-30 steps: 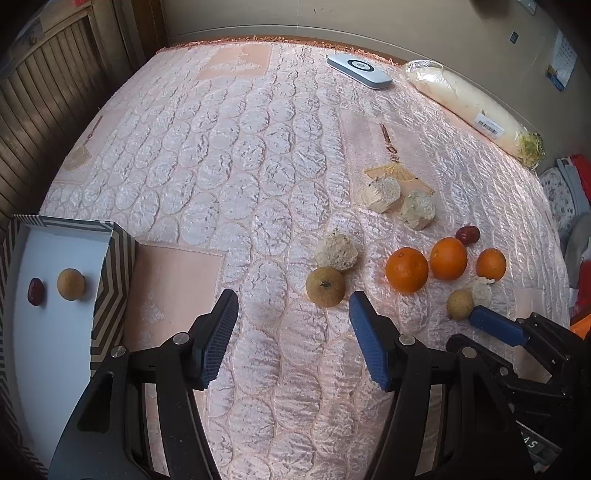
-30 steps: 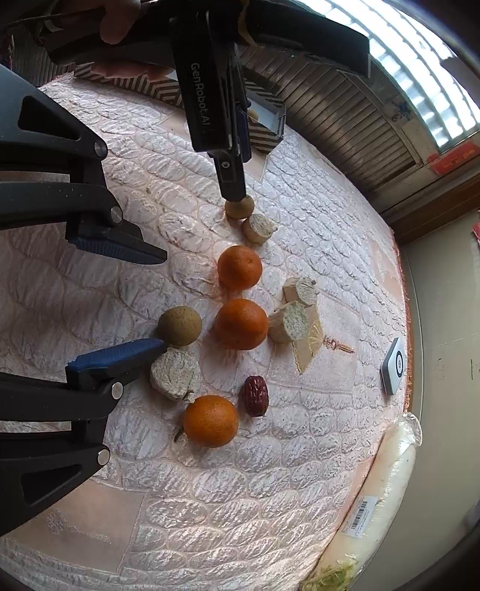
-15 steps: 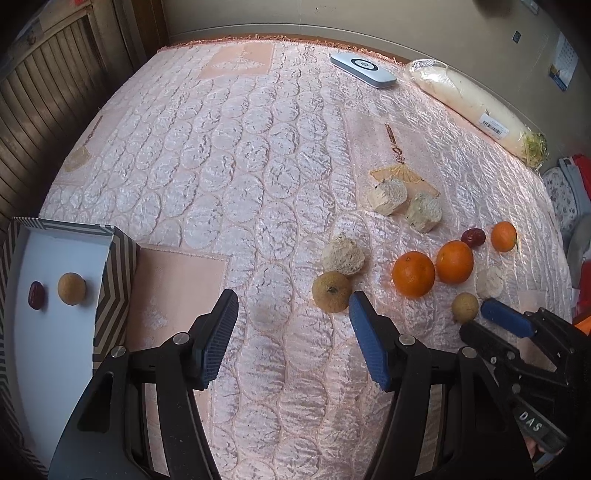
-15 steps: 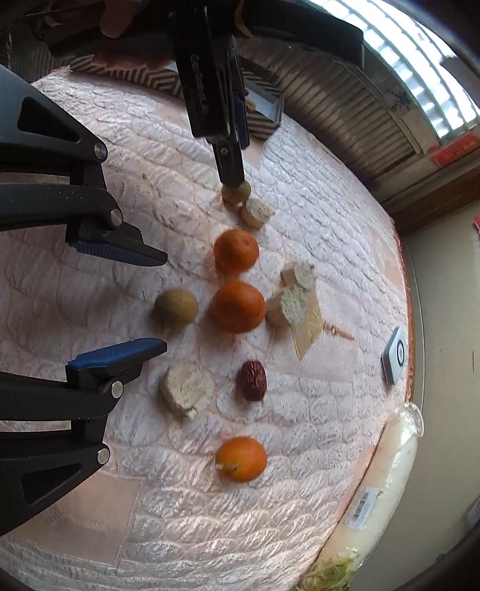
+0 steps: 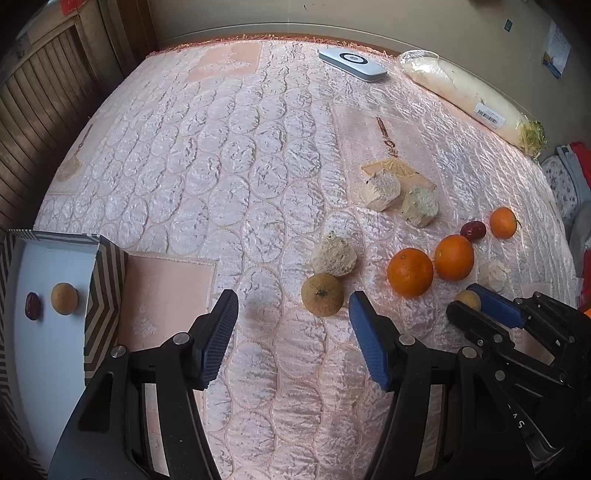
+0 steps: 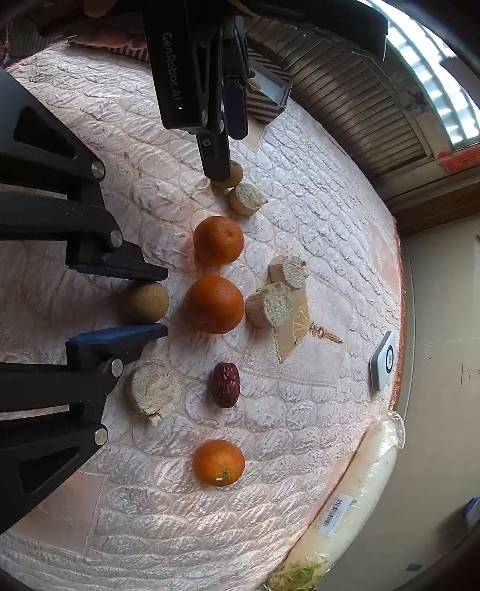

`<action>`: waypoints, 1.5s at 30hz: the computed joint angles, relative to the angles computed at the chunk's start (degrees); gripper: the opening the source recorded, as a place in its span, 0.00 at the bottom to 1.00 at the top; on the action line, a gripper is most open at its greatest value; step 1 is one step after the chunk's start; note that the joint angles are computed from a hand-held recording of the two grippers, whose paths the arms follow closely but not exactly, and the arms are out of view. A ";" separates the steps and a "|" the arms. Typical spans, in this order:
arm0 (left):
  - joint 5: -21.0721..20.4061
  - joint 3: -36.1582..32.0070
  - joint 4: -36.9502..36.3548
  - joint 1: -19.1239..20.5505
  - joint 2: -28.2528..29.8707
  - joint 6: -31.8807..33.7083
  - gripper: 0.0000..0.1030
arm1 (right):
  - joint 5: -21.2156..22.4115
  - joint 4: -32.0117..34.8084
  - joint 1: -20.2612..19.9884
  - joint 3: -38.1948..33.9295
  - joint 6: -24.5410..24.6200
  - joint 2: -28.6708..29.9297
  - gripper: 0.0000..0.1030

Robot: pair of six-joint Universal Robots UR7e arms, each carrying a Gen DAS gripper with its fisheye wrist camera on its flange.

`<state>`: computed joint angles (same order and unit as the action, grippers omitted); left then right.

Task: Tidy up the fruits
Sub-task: 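Grasp a brown round fruit with the left tool while the right tool grasps another, then carry both brown fruits over the tray and open both tools to drop them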

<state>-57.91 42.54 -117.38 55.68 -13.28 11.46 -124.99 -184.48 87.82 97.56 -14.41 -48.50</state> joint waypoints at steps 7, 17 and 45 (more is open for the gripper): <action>-2.91 -0.84 0.18 0.77 0.46 1.01 0.31 | -0.39 -1.30 0.26 1.04 0.08 -0.55 0.22; -2.94 3.75 -3.72 0.53 -2.44 2.84 0.23 | -0.09 -3.16 1.54 2.39 0.62 -0.99 0.21; 3.94 13.05 -12.85 2.74 -12.79 2.73 0.23 | 0.77 2.62 8.47 -5.90 -2.35 5.38 0.21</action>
<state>-53.97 55.60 -130.23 58.42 -26.07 14.19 -124.23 -181.86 96.30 91.66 -16.76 -43.11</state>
